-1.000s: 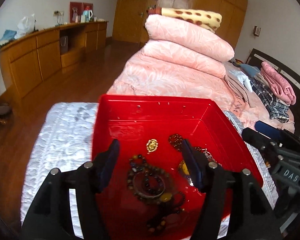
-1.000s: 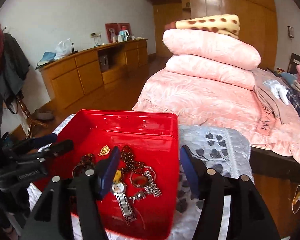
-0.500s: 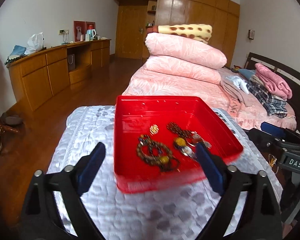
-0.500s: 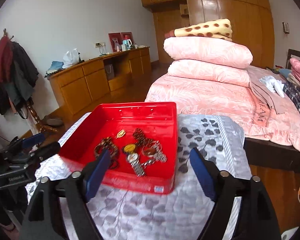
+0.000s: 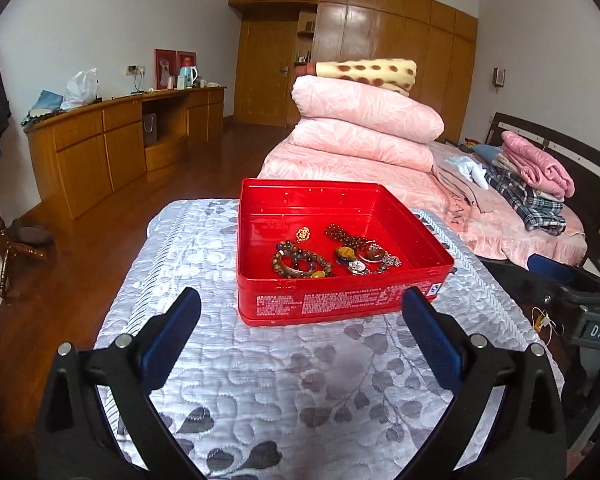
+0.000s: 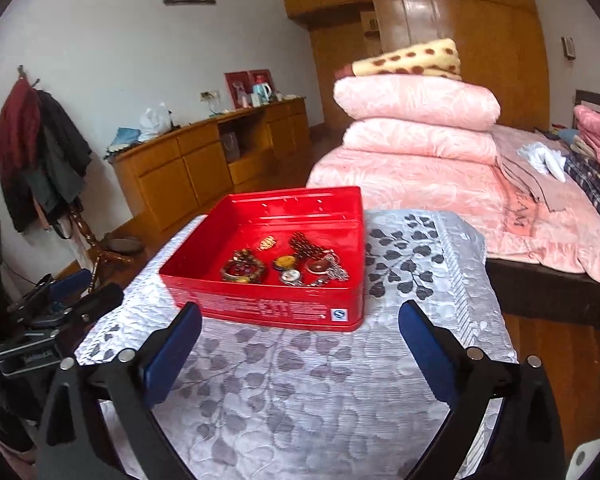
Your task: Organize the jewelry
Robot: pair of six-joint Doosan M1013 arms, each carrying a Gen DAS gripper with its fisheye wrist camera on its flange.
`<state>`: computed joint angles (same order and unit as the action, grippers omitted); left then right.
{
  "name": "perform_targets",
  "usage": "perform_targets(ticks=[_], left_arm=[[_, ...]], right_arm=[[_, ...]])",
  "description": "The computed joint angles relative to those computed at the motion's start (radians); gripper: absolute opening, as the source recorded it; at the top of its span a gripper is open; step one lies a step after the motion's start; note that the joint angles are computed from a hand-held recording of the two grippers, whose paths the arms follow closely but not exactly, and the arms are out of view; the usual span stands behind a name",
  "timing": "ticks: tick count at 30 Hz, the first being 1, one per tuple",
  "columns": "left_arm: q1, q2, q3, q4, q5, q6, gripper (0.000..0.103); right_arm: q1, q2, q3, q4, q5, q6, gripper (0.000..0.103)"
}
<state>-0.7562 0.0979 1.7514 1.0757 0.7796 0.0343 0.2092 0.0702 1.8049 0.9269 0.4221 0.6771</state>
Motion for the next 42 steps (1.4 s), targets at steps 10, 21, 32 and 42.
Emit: perform_targets(ticks=[10,21,32,42], left_arm=[[-0.064,-0.031,0.047,0.184,0.069,-0.154,0.097],[-0.116,-0.042,0.055,0.261,0.127,-0.170,0.097],[-0.158,-0.055,0.059,0.328,0.176,-0.195,0.097],[-0.182,-0.069,0.074,0.372,0.196,-0.236,0.097]], right_arm=[[0.003,-0.047,0.054,0.192,-0.038,-0.200,0.097],[0.014,-0.103,0.116,0.478,-0.113,-0.525,0.097],[0.010,-0.135,0.142,0.658,-0.095,-0.695,0.097],[0.015,-0.164,0.166,0.796,-0.108,-0.841,0.097]])
